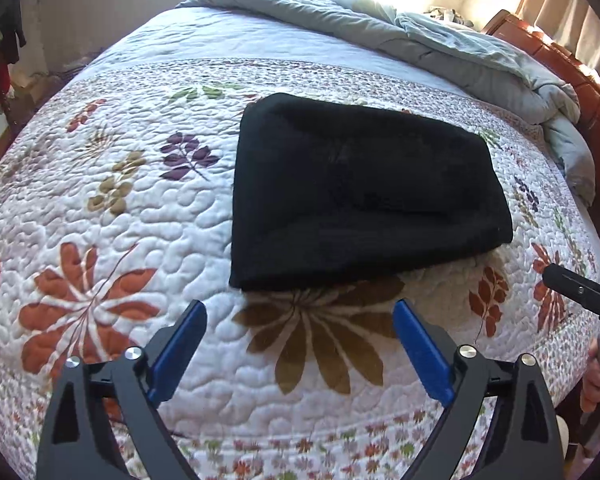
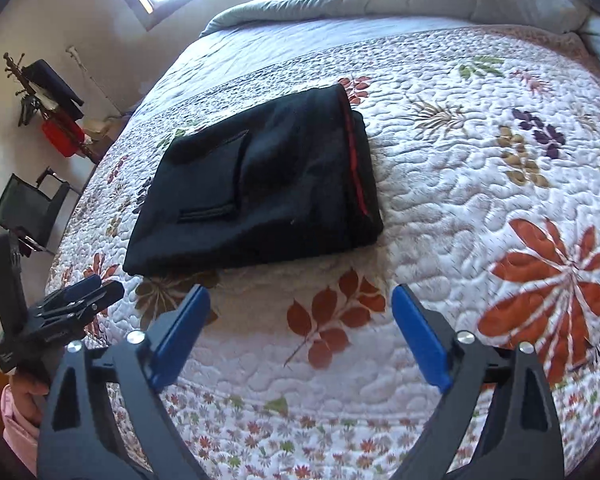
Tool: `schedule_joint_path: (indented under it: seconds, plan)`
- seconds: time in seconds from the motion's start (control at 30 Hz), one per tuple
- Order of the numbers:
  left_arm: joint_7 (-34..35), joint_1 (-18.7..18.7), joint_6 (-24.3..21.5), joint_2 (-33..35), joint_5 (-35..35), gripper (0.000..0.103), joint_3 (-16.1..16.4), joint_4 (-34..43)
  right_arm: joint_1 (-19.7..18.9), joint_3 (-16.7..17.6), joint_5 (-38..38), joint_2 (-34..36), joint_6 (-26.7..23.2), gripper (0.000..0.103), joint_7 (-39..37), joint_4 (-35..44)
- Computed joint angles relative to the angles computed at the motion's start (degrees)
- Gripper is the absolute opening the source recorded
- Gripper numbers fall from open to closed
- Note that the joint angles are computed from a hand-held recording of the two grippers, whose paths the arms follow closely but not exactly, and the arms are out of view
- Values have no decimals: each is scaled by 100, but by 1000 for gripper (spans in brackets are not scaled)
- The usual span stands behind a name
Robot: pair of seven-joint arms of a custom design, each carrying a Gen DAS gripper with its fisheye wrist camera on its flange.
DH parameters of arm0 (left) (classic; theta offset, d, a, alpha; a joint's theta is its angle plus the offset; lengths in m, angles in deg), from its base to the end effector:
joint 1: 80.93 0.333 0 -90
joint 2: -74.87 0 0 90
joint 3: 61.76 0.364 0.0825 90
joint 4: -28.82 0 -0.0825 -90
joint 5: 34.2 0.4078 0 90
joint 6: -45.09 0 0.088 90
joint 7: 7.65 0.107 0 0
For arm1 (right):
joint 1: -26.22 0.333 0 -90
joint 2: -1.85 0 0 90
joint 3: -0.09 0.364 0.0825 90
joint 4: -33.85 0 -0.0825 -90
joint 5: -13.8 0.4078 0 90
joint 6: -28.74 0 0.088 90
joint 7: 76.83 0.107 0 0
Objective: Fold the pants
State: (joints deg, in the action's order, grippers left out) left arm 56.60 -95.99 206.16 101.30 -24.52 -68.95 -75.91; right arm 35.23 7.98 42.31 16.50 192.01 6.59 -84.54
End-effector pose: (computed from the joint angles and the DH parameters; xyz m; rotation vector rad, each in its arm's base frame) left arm 0.6735 -0.2720 0.3692 -1.9447 2.0568 -0.6897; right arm 0.6322 0.1602 0.3940 -1.7688 1.8490 -0.1296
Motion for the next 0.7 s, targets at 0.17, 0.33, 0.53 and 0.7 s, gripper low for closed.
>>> schedule_joint_path:
  seconds: [0.17,0.33,0.53,0.7]
  plan:
    - [48,59,-3,-264,-159,95,-113,-296,523,-528,-1272,-222,-110,97,1235,-210]
    - [-169,-70,-17,-457,52,95,20,-436,396,-357,-1352,-364,-202,97,1342,-276]
    - [-389,-119,43,-700,307,95,78,-635,519,-403,-1764,-547,-260,97,1660,-385]
    - [-590,-141,11,-841,548,95,94,-736,602,-461,-2109,-605,-253,97,2047,-414]
